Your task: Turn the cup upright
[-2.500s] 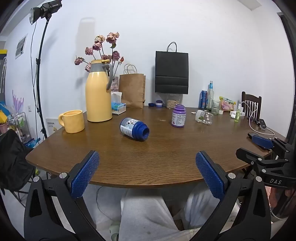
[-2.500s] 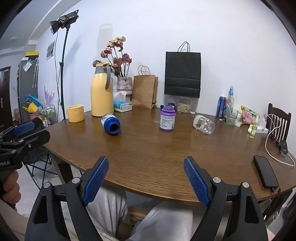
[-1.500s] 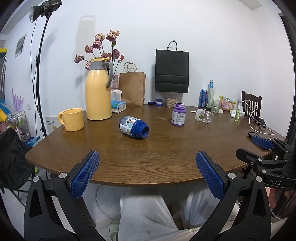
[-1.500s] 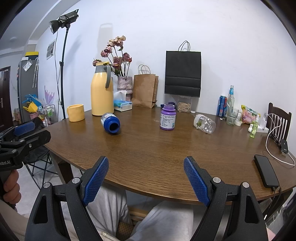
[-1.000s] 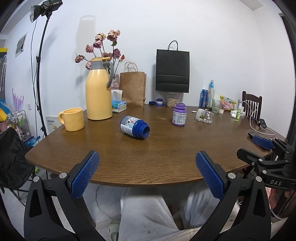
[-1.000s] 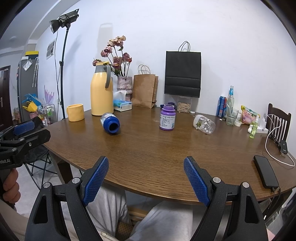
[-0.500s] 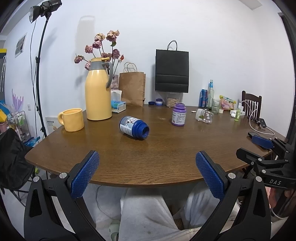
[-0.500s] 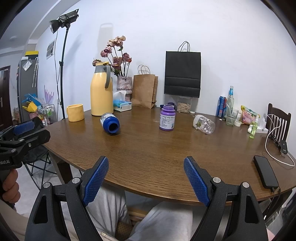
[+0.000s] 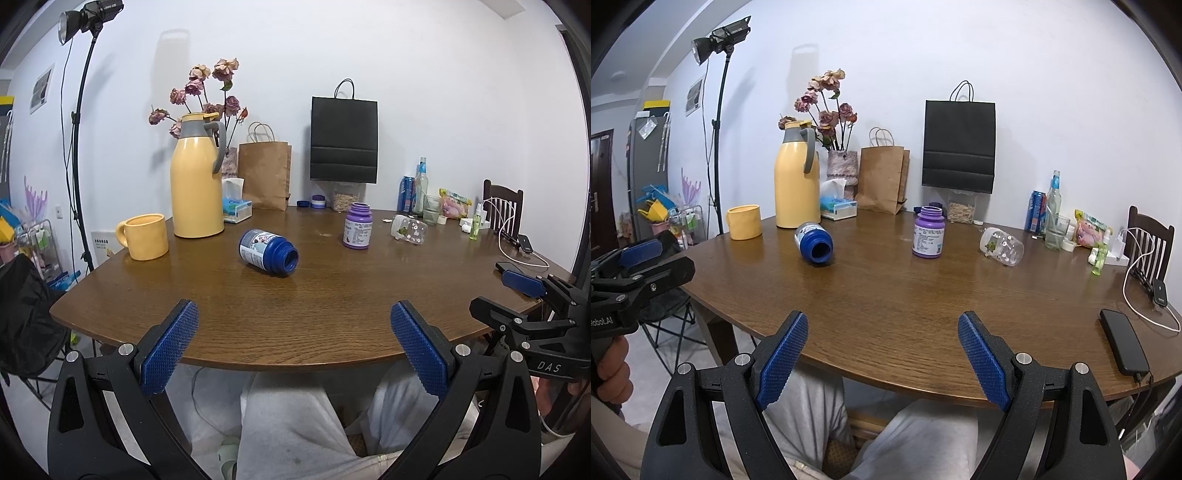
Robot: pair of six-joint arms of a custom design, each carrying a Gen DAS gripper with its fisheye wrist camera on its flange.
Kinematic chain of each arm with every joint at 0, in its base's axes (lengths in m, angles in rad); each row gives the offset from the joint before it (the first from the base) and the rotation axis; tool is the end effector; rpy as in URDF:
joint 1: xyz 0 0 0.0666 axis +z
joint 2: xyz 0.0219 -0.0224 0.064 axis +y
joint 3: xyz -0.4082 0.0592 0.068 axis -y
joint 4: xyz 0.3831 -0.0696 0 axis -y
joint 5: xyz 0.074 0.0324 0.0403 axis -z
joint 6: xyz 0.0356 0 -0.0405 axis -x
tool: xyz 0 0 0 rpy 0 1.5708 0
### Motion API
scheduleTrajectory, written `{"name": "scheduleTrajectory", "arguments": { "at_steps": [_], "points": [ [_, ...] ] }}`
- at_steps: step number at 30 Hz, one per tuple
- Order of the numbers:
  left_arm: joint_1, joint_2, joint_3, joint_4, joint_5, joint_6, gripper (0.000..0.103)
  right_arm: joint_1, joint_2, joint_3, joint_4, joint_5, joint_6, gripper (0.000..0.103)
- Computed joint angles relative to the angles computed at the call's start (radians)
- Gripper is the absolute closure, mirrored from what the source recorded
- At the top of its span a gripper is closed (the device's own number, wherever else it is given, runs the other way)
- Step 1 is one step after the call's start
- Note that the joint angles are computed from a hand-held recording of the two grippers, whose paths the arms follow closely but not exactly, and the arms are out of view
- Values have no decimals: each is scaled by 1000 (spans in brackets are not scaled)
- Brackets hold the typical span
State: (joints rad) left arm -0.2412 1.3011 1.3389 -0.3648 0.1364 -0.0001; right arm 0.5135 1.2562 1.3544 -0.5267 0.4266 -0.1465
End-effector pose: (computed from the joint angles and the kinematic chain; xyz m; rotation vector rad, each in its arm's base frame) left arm 0.4502 -0.1161 0.5214 0.3215 1.8780 -0.2931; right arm 0.3891 0.2021 0.5330 -0.0885 1.9567 0.0064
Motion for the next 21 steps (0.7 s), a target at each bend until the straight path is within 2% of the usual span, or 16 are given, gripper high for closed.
{"name": "scheduleTrajectory", "arguments": {
  "at_steps": [21],
  "points": [
    [-1, 0, -1, 2, -1, 2, 0, 3, -1, -4, 1, 3, -1, 15]
  ]
}}
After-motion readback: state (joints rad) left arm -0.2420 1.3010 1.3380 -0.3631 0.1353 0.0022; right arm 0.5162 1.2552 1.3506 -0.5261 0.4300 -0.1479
